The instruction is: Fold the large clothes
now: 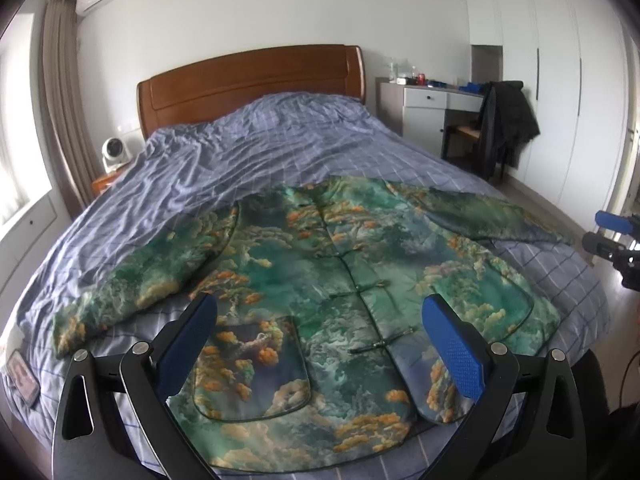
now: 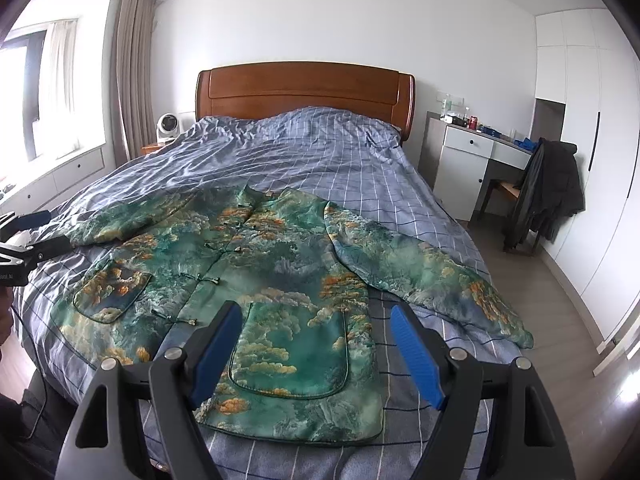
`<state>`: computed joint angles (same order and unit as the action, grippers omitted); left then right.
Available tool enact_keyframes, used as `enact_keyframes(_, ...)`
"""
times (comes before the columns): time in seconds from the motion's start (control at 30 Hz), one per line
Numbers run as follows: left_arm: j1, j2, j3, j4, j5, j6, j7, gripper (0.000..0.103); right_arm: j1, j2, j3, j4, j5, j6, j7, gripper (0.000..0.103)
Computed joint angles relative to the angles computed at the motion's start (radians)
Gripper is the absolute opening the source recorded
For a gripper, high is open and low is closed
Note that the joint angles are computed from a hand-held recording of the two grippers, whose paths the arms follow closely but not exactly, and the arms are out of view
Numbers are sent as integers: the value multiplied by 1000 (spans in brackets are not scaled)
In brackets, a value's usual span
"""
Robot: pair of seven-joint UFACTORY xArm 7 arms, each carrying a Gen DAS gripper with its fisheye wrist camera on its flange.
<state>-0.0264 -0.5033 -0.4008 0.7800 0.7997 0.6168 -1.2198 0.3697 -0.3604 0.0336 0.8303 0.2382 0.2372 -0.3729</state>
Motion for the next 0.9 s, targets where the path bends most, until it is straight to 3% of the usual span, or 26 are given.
enact_keyframes(0.6,21,-76,-14,-47,-52,8,-59,102,17,-29,5,-25,-20,4,-8,79)
enact_keyframes(0.9,42,1,-27,6,-17,37,-47,102,10,18,13,6,-22,7,5,79)
